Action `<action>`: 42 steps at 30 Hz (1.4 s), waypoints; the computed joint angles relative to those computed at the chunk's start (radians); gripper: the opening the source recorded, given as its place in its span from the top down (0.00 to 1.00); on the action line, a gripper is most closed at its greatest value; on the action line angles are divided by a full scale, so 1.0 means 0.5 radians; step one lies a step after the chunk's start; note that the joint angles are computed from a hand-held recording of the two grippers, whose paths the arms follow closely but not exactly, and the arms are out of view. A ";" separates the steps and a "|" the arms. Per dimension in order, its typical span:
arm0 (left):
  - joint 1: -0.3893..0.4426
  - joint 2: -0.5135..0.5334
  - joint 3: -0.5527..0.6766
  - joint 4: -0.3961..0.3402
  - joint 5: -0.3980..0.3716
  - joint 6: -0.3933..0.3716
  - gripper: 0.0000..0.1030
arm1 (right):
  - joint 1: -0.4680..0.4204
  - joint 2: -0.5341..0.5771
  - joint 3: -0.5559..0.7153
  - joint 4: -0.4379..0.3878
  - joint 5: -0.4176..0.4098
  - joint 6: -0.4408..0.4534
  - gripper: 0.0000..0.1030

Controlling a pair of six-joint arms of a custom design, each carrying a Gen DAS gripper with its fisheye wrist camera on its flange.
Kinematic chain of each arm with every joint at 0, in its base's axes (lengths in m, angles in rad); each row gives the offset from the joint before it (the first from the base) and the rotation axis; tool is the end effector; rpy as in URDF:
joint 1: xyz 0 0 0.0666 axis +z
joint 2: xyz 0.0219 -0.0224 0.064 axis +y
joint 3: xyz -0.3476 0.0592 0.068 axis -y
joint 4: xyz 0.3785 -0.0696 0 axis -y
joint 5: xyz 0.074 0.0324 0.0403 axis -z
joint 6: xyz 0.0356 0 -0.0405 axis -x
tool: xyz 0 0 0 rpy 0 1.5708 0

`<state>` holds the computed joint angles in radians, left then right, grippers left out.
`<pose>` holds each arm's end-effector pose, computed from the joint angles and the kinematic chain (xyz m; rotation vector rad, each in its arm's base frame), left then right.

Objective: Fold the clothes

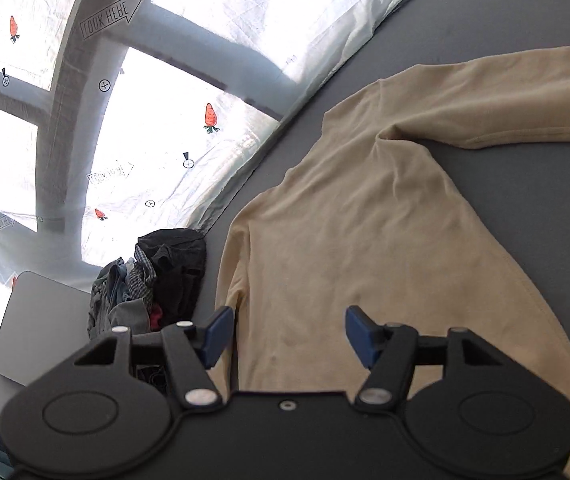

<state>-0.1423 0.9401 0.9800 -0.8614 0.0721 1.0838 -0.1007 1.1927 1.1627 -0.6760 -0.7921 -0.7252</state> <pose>0.3208 -0.0490 0.3862 -1.0996 2.2387 -0.6378 0.4107 -0.0164 0.4030 0.5094 2.2537 1.2244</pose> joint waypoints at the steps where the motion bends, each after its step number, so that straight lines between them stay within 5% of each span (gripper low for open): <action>1: -0.004 0.008 0.003 -0.001 0.010 -0.019 0.61 | 0.053 0.031 -0.018 0.054 -0.076 -0.121 0.54; 3: -0.013 0.038 0.015 -0.005 0.037 -0.062 0.61 | 0.160 0.103 -0.040 0.157 -0.207 -0.322 0.64; 7: -0.023 0.095 0.035 -0.030 0.082 -0.158 0.61 | 0.368 0.269 0.042 0.009 -0.276 -0.273 0.76; 17: -0.045 0.112 0.010 -0.011 0.113 -0.235 0.61 | 0.647 0.528 0.253 -0.303 -0.253 -0.010 0.78; 27: -0.038 0.112 0.002 0.009 0.135 -0.217 0.61 | 0.688 0.594 0.306 -0.293 -0.202 -0.035 0.79; 30: -0.035 0.112 0.002 0.009 0.140 -0.225 0.60 | 0.697 0.597 0.320 -0.295 -0.164 -0.034 0.94; 35: -0.050 0.123 0.029 -0.029 0.117 -0.258 0.59 | 0.684 0.554 0.308 -0.260 -0.145 0.019 0.97; 42: -0.175 0.151 0.114 -0.072 -0.006 -0.325 0.59 | 0.517 0.333 0.090 0.119 -0.224 -0.306 0.97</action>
<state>-0.2300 1.0157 1.0369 -0.8973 0.0693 0.9212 0.1579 1.3593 1.2078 -0.6167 -0.9043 -0.8780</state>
